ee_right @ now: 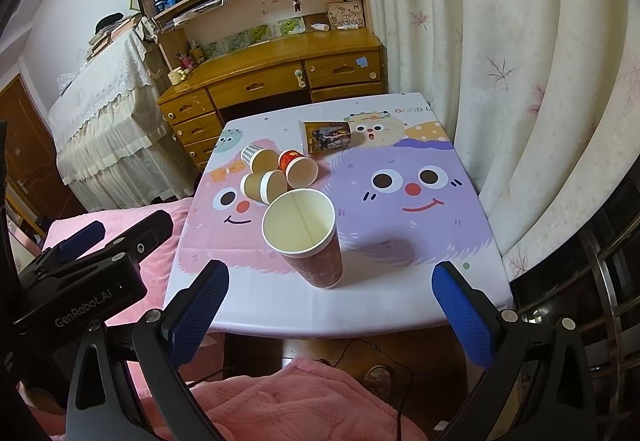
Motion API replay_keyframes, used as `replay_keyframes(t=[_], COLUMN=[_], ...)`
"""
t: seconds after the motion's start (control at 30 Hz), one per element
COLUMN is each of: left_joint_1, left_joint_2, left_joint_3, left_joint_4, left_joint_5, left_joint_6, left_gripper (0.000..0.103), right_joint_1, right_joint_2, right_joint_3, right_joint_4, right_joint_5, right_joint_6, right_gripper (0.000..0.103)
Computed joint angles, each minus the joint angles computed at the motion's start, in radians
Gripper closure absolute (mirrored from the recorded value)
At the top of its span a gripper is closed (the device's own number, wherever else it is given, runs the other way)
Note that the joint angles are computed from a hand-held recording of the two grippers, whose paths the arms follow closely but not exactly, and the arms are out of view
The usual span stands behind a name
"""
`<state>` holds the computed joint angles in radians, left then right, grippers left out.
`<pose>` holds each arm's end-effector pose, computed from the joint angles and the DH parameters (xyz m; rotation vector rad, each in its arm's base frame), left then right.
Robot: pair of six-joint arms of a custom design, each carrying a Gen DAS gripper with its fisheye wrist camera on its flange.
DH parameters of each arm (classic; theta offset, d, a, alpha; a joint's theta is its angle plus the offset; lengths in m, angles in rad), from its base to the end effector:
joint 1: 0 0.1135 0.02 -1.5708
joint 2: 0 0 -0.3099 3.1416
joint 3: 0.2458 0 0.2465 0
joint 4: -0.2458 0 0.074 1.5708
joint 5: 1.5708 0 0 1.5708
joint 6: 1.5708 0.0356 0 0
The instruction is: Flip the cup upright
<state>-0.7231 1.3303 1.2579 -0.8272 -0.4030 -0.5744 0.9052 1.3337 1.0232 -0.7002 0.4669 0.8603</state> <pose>0.2007 -0.1585 0.3734 0.0077 2.3781 -0.1138 0.1666 0.1863 0.3092 0.1116 2.4337 0.1730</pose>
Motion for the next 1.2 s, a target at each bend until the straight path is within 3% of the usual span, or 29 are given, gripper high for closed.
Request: replay_keyframes(t=[0.57,1.2], left_joint_1=[0.002,0.053], left_joint_2=[0.031,0.065], left_joint_3=[0.031,0.007], left_joint_4=[-0.028,0.022], left_joint_5=[0.004,0.053], left_joint_6=[-0.01,0.001], left_gripper=[0.001,0.001], right_joint_1=[-0.015,-0.052], right_joint_2=[-0.009,0.064], right_joint_3=[-0.025,0.027], right_joint_4=[0.0,-0.007], right_joint_5=[-0.035,-0.088], right_joint_6=[0.0,-0.023], right_gripper=[0.0,0.0])
